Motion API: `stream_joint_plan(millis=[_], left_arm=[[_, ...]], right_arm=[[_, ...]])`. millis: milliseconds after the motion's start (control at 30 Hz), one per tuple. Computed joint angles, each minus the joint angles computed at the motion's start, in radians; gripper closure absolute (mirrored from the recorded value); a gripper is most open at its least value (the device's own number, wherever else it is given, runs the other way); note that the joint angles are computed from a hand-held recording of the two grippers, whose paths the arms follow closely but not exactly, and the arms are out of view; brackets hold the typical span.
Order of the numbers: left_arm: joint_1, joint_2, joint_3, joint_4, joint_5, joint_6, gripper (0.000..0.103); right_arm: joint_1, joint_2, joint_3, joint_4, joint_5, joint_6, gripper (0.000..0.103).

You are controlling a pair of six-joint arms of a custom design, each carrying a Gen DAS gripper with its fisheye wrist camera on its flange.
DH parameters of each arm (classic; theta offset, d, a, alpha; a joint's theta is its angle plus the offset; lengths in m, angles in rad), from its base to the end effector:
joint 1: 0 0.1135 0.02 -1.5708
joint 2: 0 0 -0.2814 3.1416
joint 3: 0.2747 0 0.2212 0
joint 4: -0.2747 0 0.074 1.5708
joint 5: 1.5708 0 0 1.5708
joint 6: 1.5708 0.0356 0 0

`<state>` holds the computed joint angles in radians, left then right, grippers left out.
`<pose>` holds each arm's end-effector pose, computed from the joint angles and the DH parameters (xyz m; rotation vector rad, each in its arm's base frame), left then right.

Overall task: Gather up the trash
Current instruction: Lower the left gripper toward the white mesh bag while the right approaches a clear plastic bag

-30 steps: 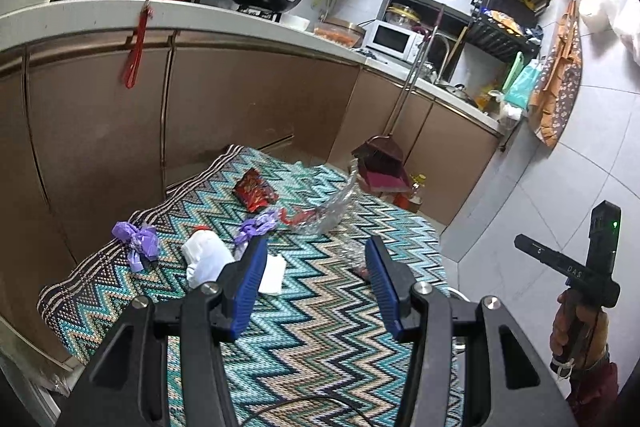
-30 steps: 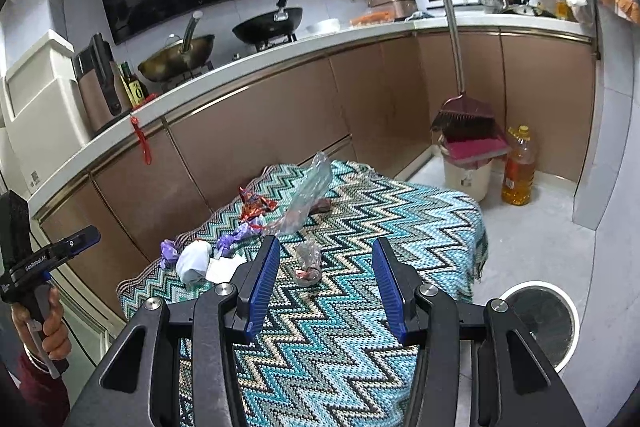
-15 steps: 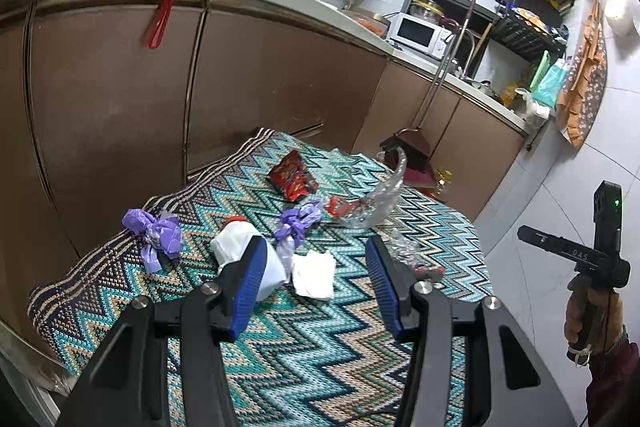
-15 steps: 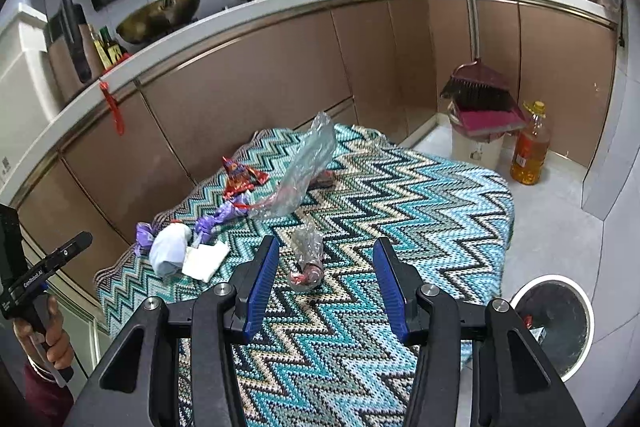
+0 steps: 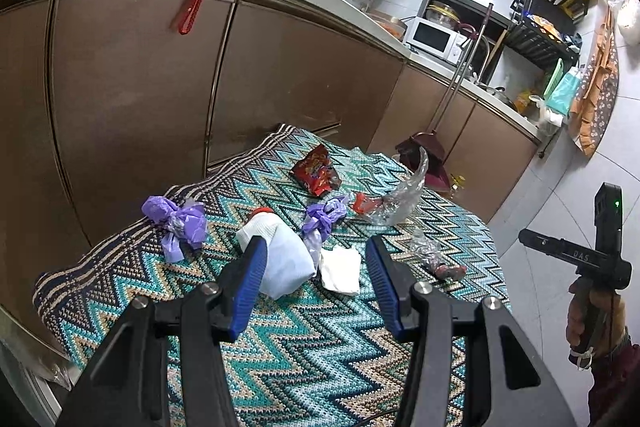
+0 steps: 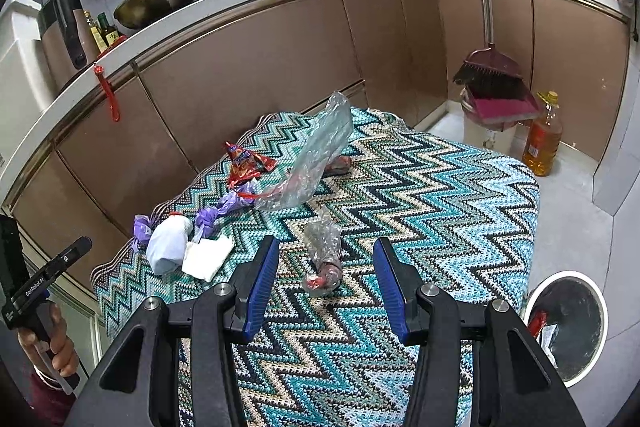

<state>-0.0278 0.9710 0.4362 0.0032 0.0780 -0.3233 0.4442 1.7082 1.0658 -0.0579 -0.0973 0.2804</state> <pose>0.1692 -0.0075 0.2334 -0.2645 2.0976 -0.2924 0.3133 0.1529 0.2422 -0.2416 2.3027 0.4869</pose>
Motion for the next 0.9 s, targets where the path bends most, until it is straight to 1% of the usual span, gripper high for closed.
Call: stream_joint_plan(millis=[200,300,433,533,567,600,800,867,900], left_arm=[[-0.064,-0.082,0.027,-0.091,-0.065,-0.021,0.054],[-0.131,-0.134,0.051,-0.155,-0.130,-0.042,0.054],[-0.250,-0.202,0.093,-0.251,-0.239,-0.088,0.054],[-0.360,-0.246,0.129,-0.327,-0.344,-0.130,0.054],[-0.412,-0.260,0.143,-0.358,-0.392,-0.152,0.054],[-0.434,-0.267,0.154,-0.376,-0.413,-0.162,0.054],[-0.760,-0.287,0.252,-0.551,-0.712,-0.321,0.054],[-0.877,-0.273,0.290,-0.619,-0.817,-0.390,0.054],[-0.963,-0.258,0.321,-0.676,-0.893,-0.451,0.054]], right_arm=[[-0.004,-0.076,-0.063,0.013,-0.007,0.007,0.054],[-0.010,-0.126,-0.101,0.019,-0.014,0.011,0.054],[-0.010,-0.211,-0.159,0.025,-0.019,0.016,0.054],[-0.006,-0.271,-0.198,0.026,-0.020,0.021,0.054],[-0.003,-0.298,-0.216,0.027,-0.022,0.025,0.054],[-0.003,-0.314,-0.229,0.030,-0.023,0.027,0.054],[0.013,-0.431,-0.309,0.040,-0.029,0.055,0.054],[0.025,-0.464,-0.324,0.034,-0.026,0.060,0.054],[0.032,-0.479,-0.330,0.029,-0.022,0.060,0.054]])
